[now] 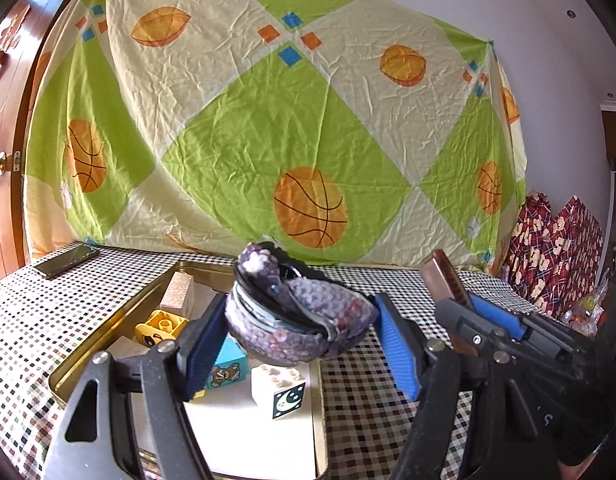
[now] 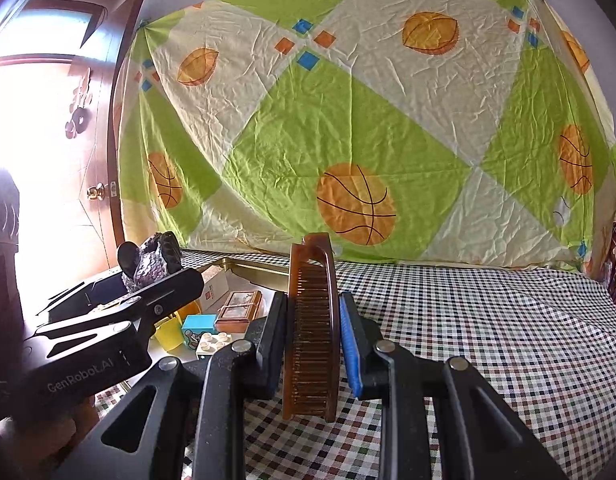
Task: Organize rigid objects
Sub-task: 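Carry the knit cap with left gripper while right carries the comb toward tin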
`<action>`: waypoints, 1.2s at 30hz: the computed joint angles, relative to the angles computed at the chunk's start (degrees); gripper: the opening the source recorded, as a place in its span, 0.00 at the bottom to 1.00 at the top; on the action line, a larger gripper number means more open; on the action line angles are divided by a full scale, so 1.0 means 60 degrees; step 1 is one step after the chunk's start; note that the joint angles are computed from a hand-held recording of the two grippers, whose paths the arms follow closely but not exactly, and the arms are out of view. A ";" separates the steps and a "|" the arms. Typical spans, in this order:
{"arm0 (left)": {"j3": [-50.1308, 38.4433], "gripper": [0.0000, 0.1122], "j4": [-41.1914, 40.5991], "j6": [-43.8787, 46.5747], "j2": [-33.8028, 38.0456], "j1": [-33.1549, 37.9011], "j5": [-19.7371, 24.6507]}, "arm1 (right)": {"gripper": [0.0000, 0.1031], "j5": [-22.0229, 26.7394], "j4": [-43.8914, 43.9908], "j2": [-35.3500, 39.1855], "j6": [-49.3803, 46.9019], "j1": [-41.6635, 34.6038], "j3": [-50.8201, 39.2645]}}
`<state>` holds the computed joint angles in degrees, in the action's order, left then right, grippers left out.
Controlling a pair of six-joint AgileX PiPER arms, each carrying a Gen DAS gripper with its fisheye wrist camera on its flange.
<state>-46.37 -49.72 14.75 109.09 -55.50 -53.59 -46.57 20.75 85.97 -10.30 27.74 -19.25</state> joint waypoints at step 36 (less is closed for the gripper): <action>0.1353 0.64 0.0508 -0.0793 -0.0756 0.0810 -0.0407 | 0.27 0.0270 0.0668 0.0929 -0.0586 0.1246 -0.1070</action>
<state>-38.25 -46.67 9.99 104.56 -50.64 -56.03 -44.95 24.76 91.54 -13.81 35.22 -25.67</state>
